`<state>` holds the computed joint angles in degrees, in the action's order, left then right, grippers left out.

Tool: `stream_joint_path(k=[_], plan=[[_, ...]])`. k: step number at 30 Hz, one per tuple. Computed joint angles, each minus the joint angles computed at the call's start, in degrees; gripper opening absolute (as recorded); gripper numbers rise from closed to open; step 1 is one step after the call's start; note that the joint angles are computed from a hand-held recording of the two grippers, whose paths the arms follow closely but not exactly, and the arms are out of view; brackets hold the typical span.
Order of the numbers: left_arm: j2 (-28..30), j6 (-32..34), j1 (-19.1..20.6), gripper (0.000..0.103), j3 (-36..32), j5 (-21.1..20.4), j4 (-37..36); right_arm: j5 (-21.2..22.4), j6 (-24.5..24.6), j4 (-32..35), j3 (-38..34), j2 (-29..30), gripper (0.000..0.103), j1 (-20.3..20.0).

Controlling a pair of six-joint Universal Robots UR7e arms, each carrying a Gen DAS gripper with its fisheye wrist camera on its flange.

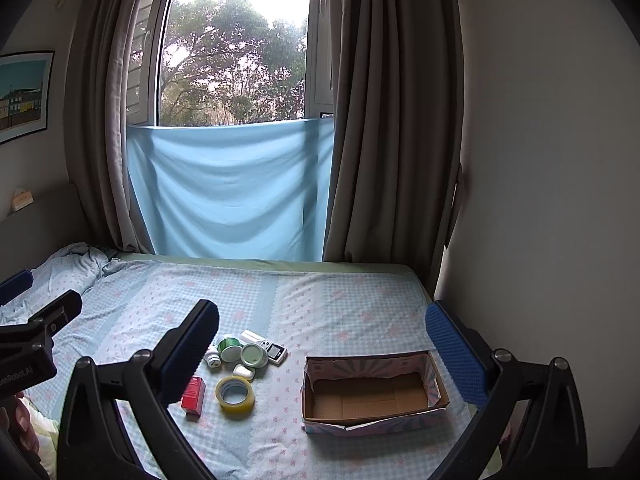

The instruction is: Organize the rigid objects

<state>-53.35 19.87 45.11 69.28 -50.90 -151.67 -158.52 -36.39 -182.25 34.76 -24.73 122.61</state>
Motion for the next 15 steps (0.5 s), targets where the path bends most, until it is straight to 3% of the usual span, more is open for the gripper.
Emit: stream_joint_path(k=[4,10,15], plan=[[-0.05,-0.68,-0.03,0.103,-0.13,0.66,1.05,0.39,0.97,0.83,0.65,-0.52,0.103,-0.02],[1.38,-4.65,0.56,0.103,-3.27,2.64,7.84,1.16,6.20,6.93,3.36,-2.61,0.103,-0.76],[3.75,-7.49,2.33,0.103,-7.07,3.29,13.53,4.41,11.47,12.22,7.86,-5.04,0.103,-2.36]])
